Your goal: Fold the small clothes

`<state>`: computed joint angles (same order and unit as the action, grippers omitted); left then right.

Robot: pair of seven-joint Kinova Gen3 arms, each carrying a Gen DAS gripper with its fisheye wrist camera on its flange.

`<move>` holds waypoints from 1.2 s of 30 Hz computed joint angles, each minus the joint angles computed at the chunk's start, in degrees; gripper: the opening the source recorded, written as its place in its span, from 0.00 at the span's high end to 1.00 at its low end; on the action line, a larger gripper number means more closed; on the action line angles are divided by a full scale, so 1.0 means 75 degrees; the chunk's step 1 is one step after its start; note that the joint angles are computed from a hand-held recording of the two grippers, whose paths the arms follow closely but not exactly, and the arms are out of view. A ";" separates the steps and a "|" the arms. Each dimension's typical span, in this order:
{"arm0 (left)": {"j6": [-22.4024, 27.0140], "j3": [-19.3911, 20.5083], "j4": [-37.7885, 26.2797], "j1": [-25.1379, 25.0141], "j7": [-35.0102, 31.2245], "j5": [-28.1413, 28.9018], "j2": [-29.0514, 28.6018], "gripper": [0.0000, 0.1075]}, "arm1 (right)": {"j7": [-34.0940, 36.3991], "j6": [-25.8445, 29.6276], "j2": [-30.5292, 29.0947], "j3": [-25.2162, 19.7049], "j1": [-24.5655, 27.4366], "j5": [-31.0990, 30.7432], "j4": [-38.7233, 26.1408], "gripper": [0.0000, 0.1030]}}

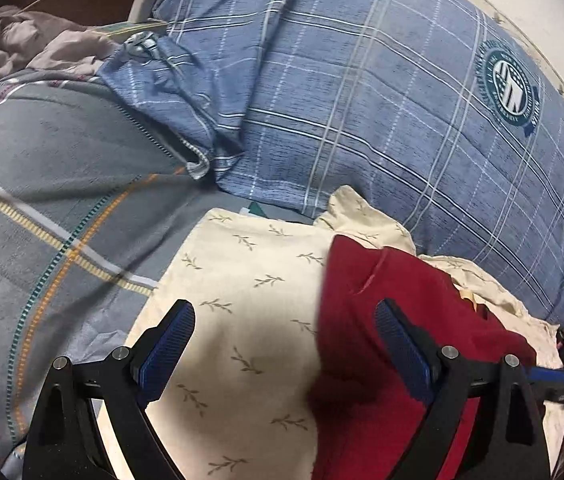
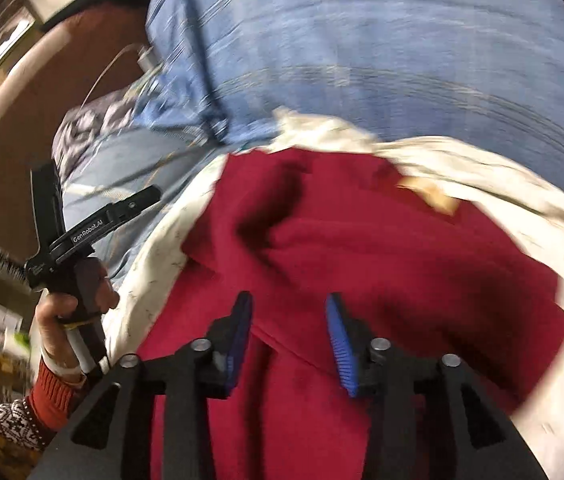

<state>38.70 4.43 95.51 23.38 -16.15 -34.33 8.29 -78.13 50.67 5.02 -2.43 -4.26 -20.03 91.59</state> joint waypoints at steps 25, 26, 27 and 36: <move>0.0698 -0.0255 -0.0753 0.0850 -0.0217 -0.0226 0.0730 0.15 | -0.4575 -0.1841 -0.2429 -0.0470 0.0019 0.5176 0.3310 0.91; 0.0696 -0.0229 -0.0752 0.0837 -0.0245 -0.0205 0.0731 0.15 | -0.4604 -0.1650 -0.2366 -0.0398 -0.0169 0.5268 0.3330 0.91; 0.0694 -0.0212 -0.0740 0.0829 -0.0274 -0.0194 0.0724 0.15 | -0.4509 -0.1491 -0.2323 -0.0186 -0.0436 0.5236 0.3409 0.92; 0.0683 -0.0143 -0.0677 0.0848 -0.0219 -0.0287 0.0688 0.15 | -0.3895 -0.2208 -0.2900 0.2574 -0.1499 0.2985 0.3289 0.45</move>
<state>43.82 3.36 90.43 29.73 -17.79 -36.49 13.45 -107.34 34.11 -16.73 16.88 -15.50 2.36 116.26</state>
